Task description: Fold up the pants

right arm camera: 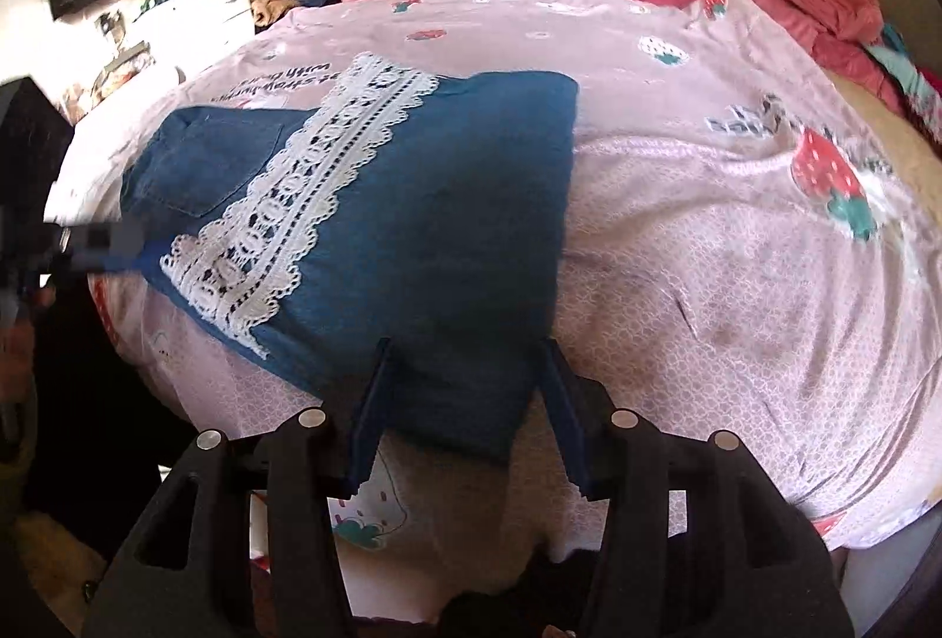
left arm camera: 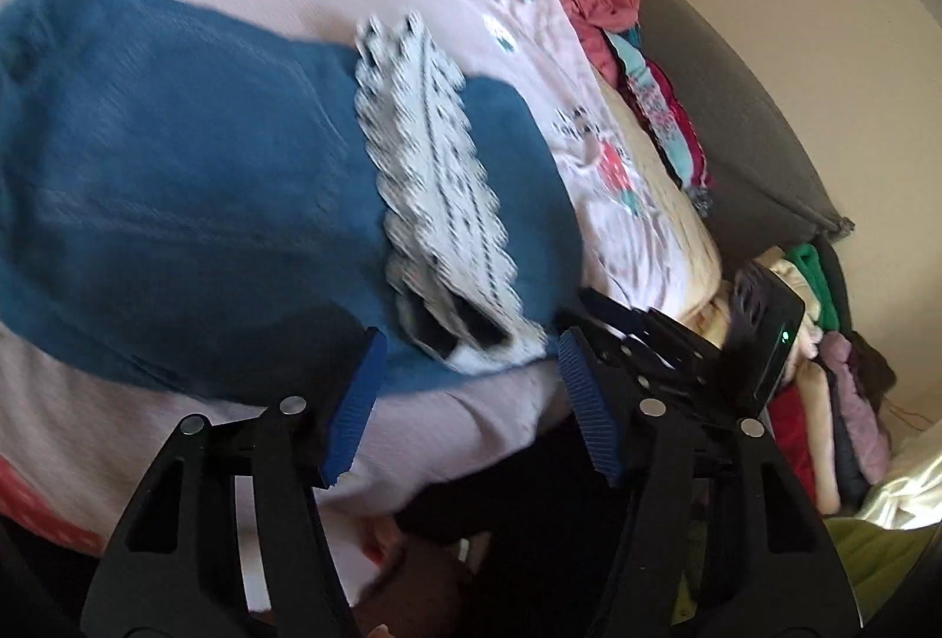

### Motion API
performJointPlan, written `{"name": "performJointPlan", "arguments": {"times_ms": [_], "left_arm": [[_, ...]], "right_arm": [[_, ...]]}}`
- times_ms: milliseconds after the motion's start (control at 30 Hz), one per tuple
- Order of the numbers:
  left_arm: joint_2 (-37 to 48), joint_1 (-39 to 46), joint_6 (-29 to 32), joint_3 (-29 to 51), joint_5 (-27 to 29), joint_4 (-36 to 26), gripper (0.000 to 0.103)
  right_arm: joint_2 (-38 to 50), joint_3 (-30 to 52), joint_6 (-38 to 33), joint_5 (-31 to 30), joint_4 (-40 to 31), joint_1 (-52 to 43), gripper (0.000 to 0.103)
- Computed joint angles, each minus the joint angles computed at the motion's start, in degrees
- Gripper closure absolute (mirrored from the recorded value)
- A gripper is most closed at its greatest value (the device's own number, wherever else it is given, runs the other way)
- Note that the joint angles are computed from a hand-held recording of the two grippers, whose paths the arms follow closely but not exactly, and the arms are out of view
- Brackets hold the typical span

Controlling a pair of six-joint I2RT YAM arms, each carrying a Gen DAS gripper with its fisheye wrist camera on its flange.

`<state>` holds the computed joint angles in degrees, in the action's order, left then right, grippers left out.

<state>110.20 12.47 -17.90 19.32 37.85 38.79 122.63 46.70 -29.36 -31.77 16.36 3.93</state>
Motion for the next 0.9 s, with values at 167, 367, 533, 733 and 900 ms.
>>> {"name": "performJointPlan", "arguments": {"times_ms": [167, 367, 533, 733, 900], "left_arm": [[4.6, -1.5, -4.8, 2.1, 1.8, 2.3, 0.050], [10.1, -1.6, -8.3, 4.2, 1.5, 6.2, 0.086], [-0.8, -4.3, -2.0, 0.5, -6.2, 0.8, 0.088], [-4.3, -6.4, 3.4, 1.0, -14.6, -7.4, 0.083], [-1.1, -7.1, 3.4, 2.2, -14.9, -6.6, 0.076]], "right_arm": [[-0.2, 0.7, 0.7, -3.3, -1.9, -2.3, 0.052], [-0.7, -0.4, -0.3, -2.7, -1.0, -1.6, 0.047], [-2.4, -3.5, 0.6, -0.8, 3.3, -0.2, 0.047], [-3.7, -6.3, -0.6, 0.9, 7.6, 3.4, 0.046], [-0.6, -2.6, 0.4, 3.1, 4.3, 3.3, 0.046]]}}
